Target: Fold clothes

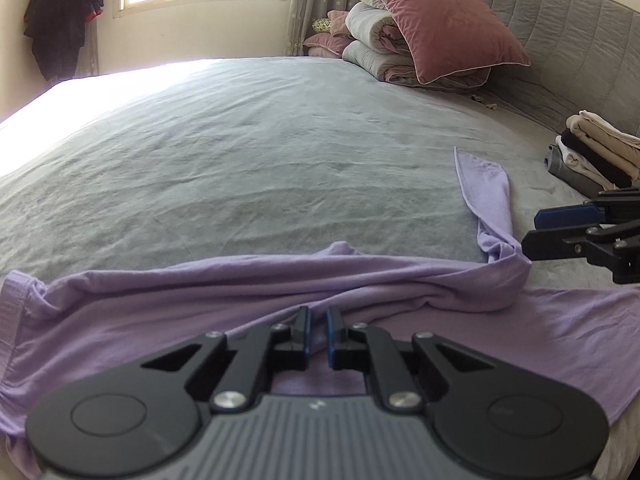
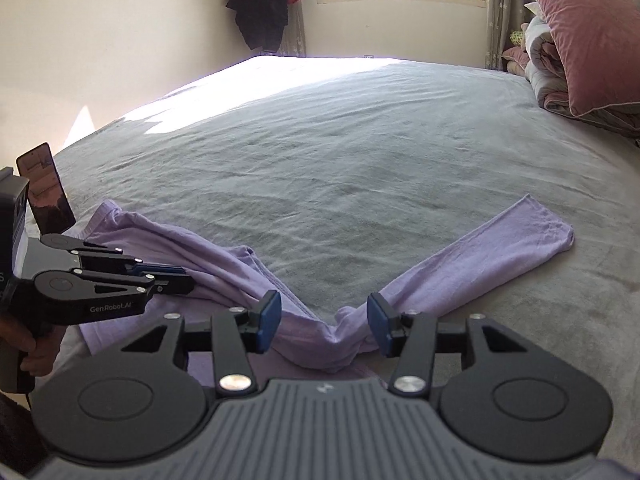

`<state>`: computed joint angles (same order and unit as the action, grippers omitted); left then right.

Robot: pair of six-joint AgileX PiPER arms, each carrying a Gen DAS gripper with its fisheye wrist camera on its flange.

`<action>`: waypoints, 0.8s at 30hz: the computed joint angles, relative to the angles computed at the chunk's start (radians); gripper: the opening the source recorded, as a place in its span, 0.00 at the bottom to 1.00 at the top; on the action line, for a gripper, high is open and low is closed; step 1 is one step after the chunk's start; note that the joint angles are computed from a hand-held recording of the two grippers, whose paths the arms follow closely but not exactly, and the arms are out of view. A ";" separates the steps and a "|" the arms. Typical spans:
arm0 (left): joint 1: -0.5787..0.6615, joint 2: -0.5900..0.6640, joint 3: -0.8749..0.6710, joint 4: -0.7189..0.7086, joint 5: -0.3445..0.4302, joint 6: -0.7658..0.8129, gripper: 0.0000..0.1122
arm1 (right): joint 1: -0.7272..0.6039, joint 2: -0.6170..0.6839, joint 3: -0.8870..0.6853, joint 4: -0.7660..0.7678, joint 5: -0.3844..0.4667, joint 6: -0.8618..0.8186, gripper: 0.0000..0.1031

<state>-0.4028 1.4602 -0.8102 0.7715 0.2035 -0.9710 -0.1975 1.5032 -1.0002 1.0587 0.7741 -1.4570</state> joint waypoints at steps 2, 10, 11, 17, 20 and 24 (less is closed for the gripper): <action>-0.018 -0.009 0.006 0.086 0.027 -0.091 0.02 | -0.009 0.026 0.015 0.057 0.020 -0.158 0.50; -0.030 -0.061 0.026 -0.003 0.079 -0.034 0.23 | 0.000 0.115 -0.019 0.057 0.058 -0.388 0.08; -0.032 -0.063 0.027 0.008 0.081 -0.045 0.29 | -0.011 0.120 -0.030 0.047 0.080 -0.387 0.03; -0.023 -0.049 0.005 -0.098 0.059 0.082 0.38 | -0.098 0.111 -0.058 0.051 0.189 -0.383 0.01; -0.038 -0.042 -0.012 -0.080 0.062 0.077 0.39 | -0.136 0.096 -0.061 0.067 0.232 -0.384 0.01; -0.051 -0.068 -0.005 -0.118 0.034 0.172 0.39 | -0.180 0.103 -0.106 0.058 0.343 -0.327 0.00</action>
<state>-0.4536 1.3927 -0.8149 0.6531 0.2377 -0.7990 -0.3777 1.6060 -1.1066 1.1172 1.1168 -1.7836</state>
